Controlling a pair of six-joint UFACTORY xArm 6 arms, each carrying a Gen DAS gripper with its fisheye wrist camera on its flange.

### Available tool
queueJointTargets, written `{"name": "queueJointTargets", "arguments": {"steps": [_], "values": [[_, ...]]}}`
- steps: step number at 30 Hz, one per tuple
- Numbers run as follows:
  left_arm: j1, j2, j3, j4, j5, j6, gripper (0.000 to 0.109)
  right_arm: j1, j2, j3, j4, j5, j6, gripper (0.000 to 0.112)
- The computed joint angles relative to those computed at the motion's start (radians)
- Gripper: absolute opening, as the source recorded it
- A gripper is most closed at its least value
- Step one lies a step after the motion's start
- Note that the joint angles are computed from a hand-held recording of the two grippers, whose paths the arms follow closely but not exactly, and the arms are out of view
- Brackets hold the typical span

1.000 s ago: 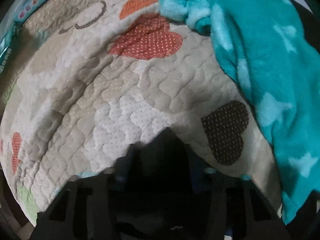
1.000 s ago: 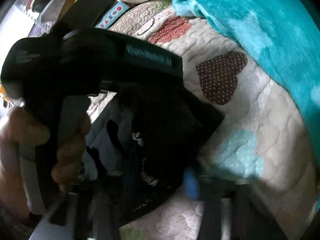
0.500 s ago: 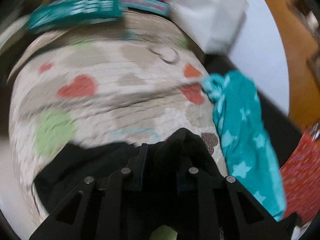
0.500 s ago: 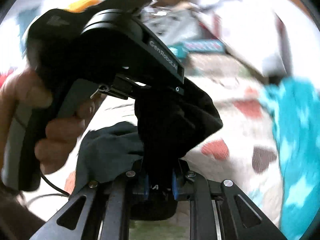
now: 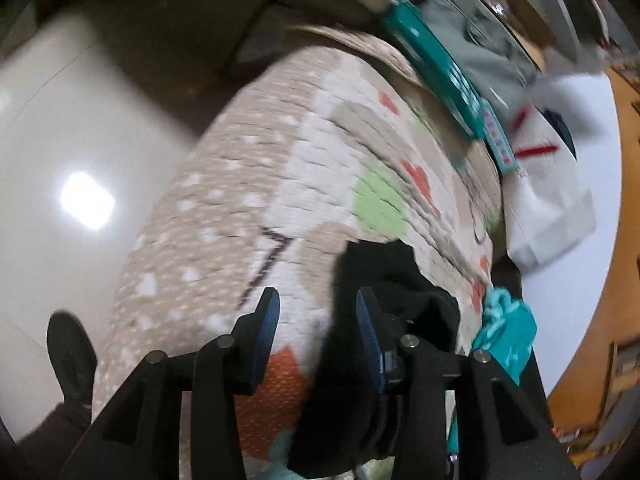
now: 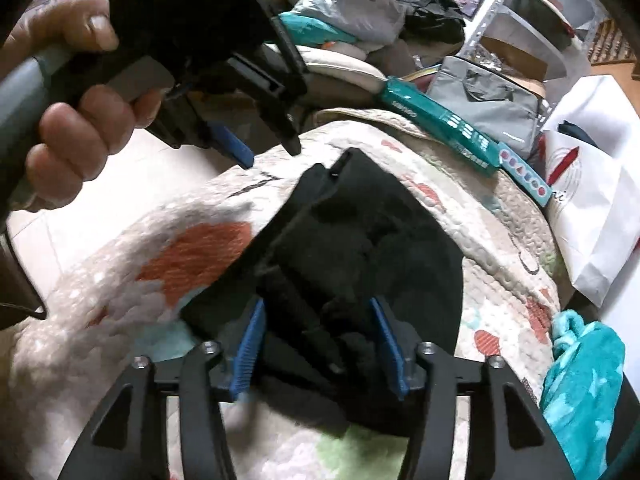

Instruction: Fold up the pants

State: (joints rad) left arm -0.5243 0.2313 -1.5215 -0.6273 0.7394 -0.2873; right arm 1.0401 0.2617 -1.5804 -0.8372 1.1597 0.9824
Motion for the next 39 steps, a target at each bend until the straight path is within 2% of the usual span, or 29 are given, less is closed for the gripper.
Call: {"name": "queueJointTargets", "arguments": {"steps": [1, 3, 5, 7, 10, 12, 13, 14, 17, 18, 19, 21, 22, 27, 30, 35, 36, 38, 39], "values": [[-0.004, -0.012, 0.012, 0.016, -0.017, -0.009, 0.038, 0.001, -0.020, 0.020, 0.026, -0.024, -0.017, 0.070], [-0.024, -0.037, 0.031, 0.066, -0.067, -0.025, 0.038, 0.012, -0.047, 0.045, 0.052, -0.041, -0.035, 0.071], [-0.048, -0.049, 0.033, 0.087, -0.110, -0.007, 0.043, 0.026, -0.086, 0.084, 0.058, -0.050, -0.044, 0.071], [-0.081, -0.043, 0.003, 0.156, -0.129, 0.004, 0.057, 0.039, -0.123, 0.117, 0.066, -0.047, -0.039, 0.071], [-0.129, 0.000, -0.080, 0.324, -0.095, -0.025, 0.064, 0.059, -0.157, 0.140, 0.067, 0.013, -0.020, 0.071], [-0.159, 0.046, -0.147, 0.441, -0.033, -0.056, 0.064, 0.067, -0.165, 0.150, 0.078, 0.051, -0.012, 0.071], [-0.167, 0.062, -0.168, 0.459, -0.007, -0.056, 0.064, 0.062, -0.167, 0.151, 0.089, 0.064, -0.005, 0.071], [-0.171, 0.072, -0.176, 0.446, 0.010, -0.040, 0.064, 0.060, -0.170, 0.156, 0.097, 0.068, 0.004, 0.071], [-0.169, 0.096, -0.182, 0.295, 0.056, 0.071, 0.064, 0.030, -0.199, 0.189, 0.134, 0.057, 0.077, 0.071], [-0.166, 0.100, -0.176, 0.257, 0.066, 0.091, 0.058, 0.018, -0.214, 0.205, 0.142, 0.045, 0.108, 0.071], [-0.165, 0.103, -0.173, 0.254, 0.067, 0.091, 0.040, 0.011, -0.223, 0.215, 0.144, 0.040, 0.128, 0.071], [-0.159, 0.108, -0.180, 0.271, 0.089, 0.071, 0.028, 0.006, -0.236, 0.225, 0.140, 0.050, 0.166, 0.071], [-0.152, 0.107, -0.179, 0.255, 0.094, 0.071, 0.025, 0.006, -0.241, 0.229, 0.136, 0.056, 0.178, 0.071], [-0.129, 0.071, -0.147, 0.221, 0.099, 0.065, 0.017, 0.014, -0.263, 0.240, 0.121, 0.088, 0.200, 0.071], [-0.112, 0.032, -0.110, 0.208, 0.092, 0.060, 0.015, -0.004, -0.287, 0.267, 0.127, 0.072, 0.229, 0.071], [-0.102, -0.001, -0.070, 0.306, 0.063, 0.009, 0.015, -0.035, -0.327, 0.320, 0.145, 0.021, 0.286, 0.071], [-0.102, 0.013, -0.080, 0.329, 0.075, -0.003, 0.018, -0.043, -0.330, 0.328, 0.151, 0.013, 0.293, 0.071], [-0.114, 0.055, -0.123, 0.415, 0.118, -0.034, 0.038, -0.049, -0.330, 0.334, 0.155, 0.005, 0.303, 0.071], [-0.122, 0.077, -0.139, 0.465, 0.136, -0.065, 0.055, -0.054, -0.331, 0.337, 0.159, -0.002, 0.308, 0.071]]}}
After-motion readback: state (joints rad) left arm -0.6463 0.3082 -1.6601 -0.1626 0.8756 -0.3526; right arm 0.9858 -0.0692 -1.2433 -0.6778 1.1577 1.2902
